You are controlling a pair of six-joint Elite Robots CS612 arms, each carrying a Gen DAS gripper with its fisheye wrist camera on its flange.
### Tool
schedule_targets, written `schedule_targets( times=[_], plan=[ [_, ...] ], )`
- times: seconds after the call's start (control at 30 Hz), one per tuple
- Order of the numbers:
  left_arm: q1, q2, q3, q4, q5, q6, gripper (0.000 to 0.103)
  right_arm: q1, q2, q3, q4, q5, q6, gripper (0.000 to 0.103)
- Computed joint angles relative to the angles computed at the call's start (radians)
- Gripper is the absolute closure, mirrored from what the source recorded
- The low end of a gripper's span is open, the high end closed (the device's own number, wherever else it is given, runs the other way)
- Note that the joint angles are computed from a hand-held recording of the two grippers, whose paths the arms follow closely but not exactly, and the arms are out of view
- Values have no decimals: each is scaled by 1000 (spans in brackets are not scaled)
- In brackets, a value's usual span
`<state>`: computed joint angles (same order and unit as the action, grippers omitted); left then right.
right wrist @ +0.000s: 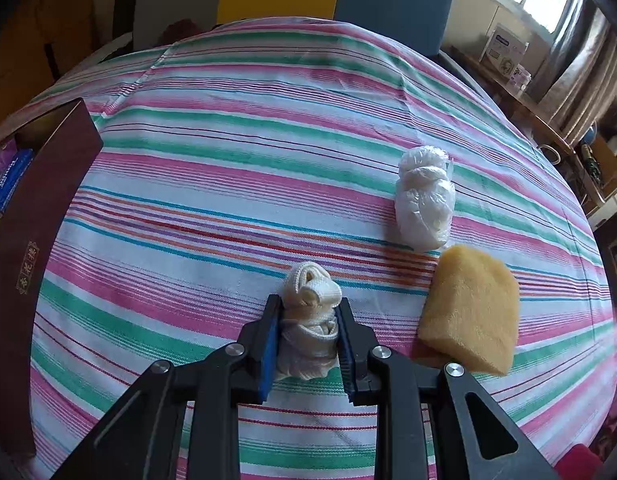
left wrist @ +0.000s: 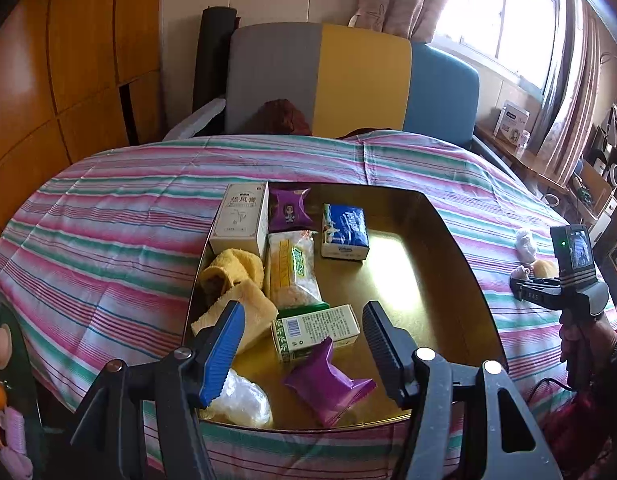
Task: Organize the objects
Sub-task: 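Carry the white sock bundle into the gold tray and open the right tool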
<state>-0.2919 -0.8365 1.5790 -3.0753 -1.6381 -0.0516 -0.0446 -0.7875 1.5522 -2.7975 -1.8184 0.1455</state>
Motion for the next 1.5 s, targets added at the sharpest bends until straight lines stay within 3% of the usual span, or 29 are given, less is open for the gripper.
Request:
schedule_targets(
  times=[0.33, 0.5, 0.7, 0.87, 1.07, 1.23, 1.5],
  plan=[
    [11, 14, -10, 25, -12, -9, 42, 5, -10, -4, 40, -20, 67, 78],
    [20, 23, -22, 28, -7, -27, 46, 10, -45, 11, -30, 62, 85, 78],
    [34, 29, -36, 37, 29, -72, 46, 57, -50, -43, -86, 233, -9, 78],
    [44, 35, -47, 55, 33, -99, 46, 107, 9, -165, 29, 379, -70, 77],
    [51, 43, -59, 76, 26, -110, 46, 158, 114, -336, 210, 406, -71, 77],
    [55, 46, -65, 85, 24, -121, 46, 162, 163, -395, 237, 498, -46, 69],
    [52, 45, -62, 80, 25, -115, 46, 148, 101, -291, 113, 470, -34, 48]
  ],
)
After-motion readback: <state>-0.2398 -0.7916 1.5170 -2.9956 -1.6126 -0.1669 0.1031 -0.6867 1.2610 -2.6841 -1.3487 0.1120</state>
